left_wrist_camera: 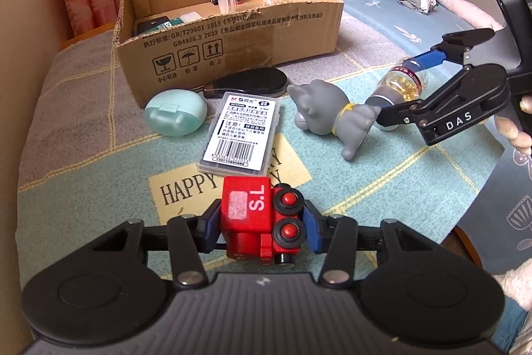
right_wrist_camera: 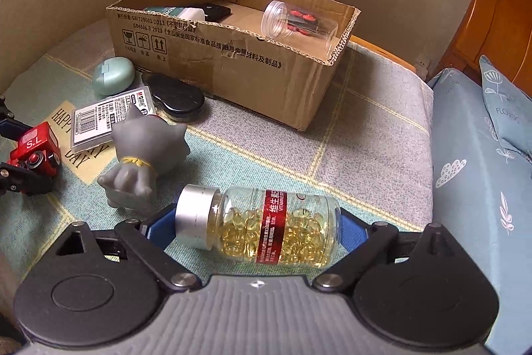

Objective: Organize rigid objects
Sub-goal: 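Carry the red train block and capsule bottle into the box, opening both tools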

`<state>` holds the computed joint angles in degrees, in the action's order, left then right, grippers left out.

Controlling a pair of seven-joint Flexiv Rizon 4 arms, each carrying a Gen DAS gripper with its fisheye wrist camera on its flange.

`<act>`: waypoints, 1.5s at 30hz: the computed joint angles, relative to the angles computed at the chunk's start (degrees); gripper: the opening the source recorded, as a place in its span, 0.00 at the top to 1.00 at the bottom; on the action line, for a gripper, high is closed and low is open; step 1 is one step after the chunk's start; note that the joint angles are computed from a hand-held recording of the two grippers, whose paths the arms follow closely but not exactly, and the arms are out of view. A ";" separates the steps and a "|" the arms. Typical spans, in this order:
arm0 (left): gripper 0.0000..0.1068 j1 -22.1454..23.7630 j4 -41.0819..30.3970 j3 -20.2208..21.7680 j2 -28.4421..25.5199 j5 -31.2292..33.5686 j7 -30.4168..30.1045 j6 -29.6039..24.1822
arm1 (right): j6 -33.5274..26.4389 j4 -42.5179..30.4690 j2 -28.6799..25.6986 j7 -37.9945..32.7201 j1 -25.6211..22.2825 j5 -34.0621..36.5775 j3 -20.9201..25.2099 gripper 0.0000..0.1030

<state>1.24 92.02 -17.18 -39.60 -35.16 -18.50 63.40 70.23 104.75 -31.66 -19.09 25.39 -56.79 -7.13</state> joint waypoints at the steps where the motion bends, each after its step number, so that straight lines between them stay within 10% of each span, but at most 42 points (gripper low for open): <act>1: 0.55 -0.03 -0.10 0.15 0.17 0.22 0.05 -0.25 | -0.18 -0.06 0.11 -0.72 -0.21 0.44 0.40 0.06; 21: 0.55 -0.76 -5.52 0.94 0.80 0.67 0.15 -1.42 | 1.33 -7.24 1.13 -4.23 -1.45 -2.66 -0.74 0.06; 33: 0.55 -1.13 -9.82 0.60 -0.72 1.19 -1.78 0.04 | -4.90 -26.90 -9.09 -16.83 -3.11 14.71 0.49 0.00; 45: 0.55 -2.96 -18.20 1.85 -4.82 4.04 -4.58 -3.20 | -4.52 -19.44 -5.12 -11.26 1.32 13.44 -3.39 0.00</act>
<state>-1.72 73.82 -15.34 -44.41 -31.12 -23.08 60.20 65.71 85.31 -36.78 -30.36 26.71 -43.36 -10.52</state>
